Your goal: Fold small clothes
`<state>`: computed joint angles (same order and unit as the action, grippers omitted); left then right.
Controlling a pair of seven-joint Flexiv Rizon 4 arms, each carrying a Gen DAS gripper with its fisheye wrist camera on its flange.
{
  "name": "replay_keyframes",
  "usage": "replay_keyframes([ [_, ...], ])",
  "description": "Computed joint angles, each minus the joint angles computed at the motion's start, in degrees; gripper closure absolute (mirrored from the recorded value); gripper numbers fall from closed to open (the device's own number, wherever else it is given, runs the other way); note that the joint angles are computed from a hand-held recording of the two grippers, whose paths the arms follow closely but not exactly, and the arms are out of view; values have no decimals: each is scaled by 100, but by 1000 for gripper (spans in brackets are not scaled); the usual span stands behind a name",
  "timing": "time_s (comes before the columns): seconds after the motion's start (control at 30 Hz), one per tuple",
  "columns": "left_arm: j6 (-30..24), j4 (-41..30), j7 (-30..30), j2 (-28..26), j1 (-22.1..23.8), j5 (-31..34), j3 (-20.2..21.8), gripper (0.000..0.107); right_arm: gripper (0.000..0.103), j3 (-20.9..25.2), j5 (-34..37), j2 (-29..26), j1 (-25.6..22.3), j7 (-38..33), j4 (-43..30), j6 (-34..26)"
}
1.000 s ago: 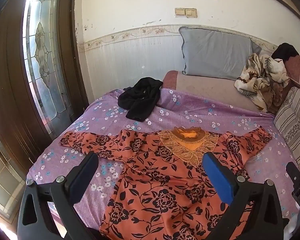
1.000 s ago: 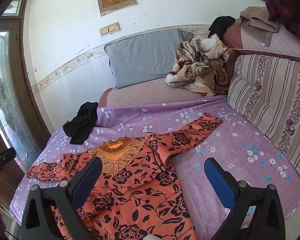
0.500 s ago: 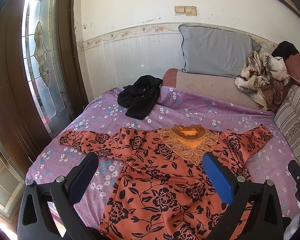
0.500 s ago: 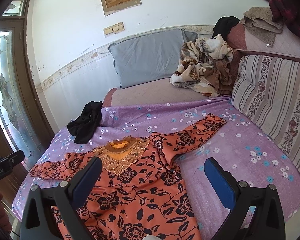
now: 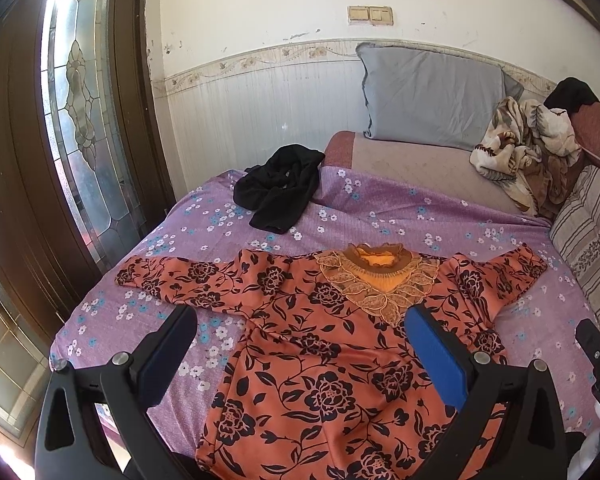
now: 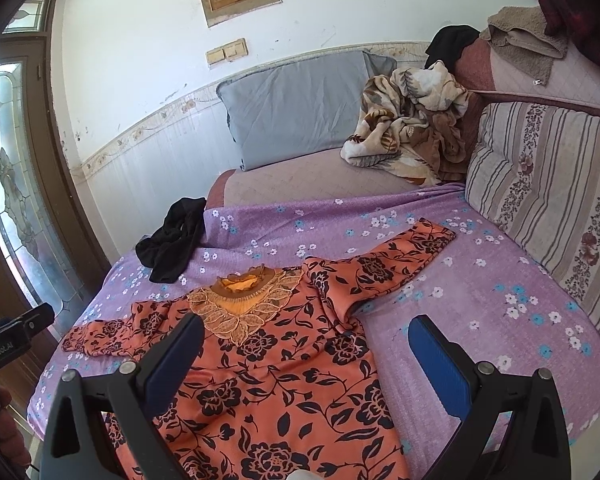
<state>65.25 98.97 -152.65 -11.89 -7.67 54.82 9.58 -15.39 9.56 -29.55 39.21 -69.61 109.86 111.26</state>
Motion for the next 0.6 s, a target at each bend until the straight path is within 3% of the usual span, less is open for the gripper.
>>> replay_keyframes([
  [0.6, 267, -462, 471, -695, -24, -510, 252, 4, 0, -17, -383, -429, -210, 520, -571, -362],
])
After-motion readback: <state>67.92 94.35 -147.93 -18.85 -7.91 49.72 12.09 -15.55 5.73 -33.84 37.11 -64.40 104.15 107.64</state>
